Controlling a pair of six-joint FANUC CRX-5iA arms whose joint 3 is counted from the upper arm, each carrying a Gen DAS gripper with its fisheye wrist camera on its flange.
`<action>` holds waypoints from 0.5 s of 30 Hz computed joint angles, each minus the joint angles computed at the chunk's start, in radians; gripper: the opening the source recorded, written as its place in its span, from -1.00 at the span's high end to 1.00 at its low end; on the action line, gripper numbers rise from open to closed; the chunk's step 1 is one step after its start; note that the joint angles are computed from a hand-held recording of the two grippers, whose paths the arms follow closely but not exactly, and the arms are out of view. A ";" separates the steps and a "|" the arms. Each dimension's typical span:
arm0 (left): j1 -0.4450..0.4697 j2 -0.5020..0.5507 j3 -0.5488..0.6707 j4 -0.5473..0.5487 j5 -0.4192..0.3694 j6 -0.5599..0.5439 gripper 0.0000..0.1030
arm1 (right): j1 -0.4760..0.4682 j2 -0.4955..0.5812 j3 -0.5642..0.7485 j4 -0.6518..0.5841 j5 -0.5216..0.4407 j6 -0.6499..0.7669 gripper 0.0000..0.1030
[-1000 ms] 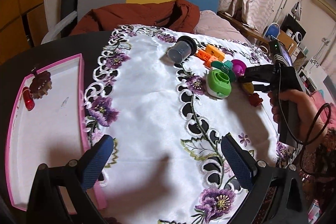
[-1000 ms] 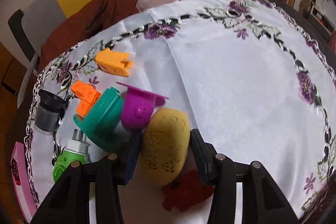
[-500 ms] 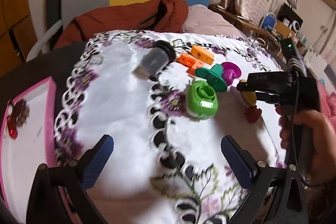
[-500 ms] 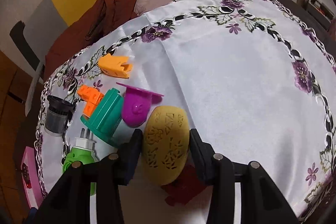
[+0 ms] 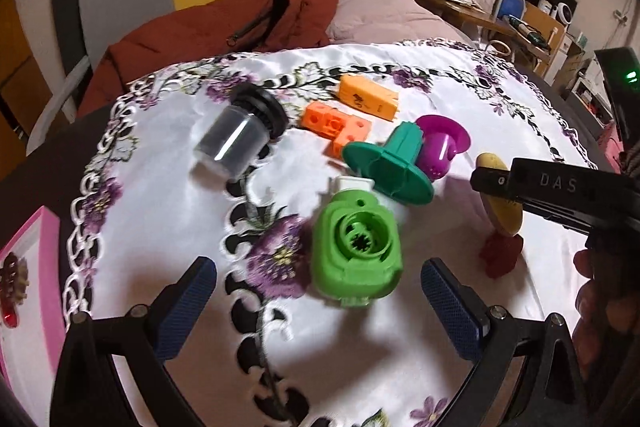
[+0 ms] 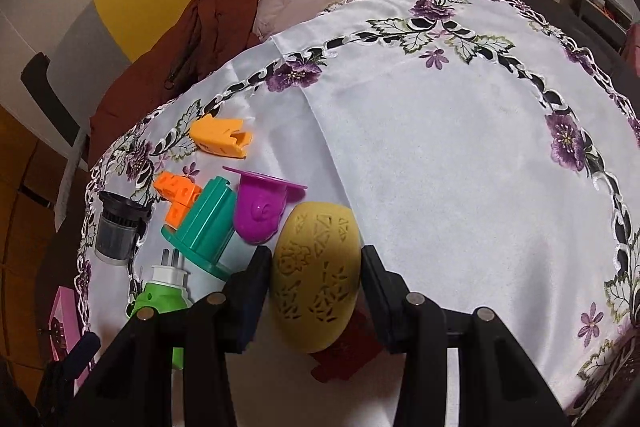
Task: Organize rigid objects
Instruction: 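Grasp the green round piece with the left tool while the right tool holds the sponge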
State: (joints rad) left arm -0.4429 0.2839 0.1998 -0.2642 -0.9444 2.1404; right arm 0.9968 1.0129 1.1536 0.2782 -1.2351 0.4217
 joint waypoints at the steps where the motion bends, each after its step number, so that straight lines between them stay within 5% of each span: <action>1: -0.004 0.009 0.010 -0.008 -0.003 0.001 -1.00 | 0.000 -0.002 -0.004 0.000 0.003 -0.002 0.12; 11: -0.037 0.076 0.082 -0.106 -0.033 0.021 -0.97 | 0.000 -0.056 -0.106 0.028 0.070 -0.061 0.12; 15: -0.019 0.077 0.067 -0.076 0.001 0.023 -0.69 | 0.002 -0.043 -0.082 0.036 0.059 -0.050 0.12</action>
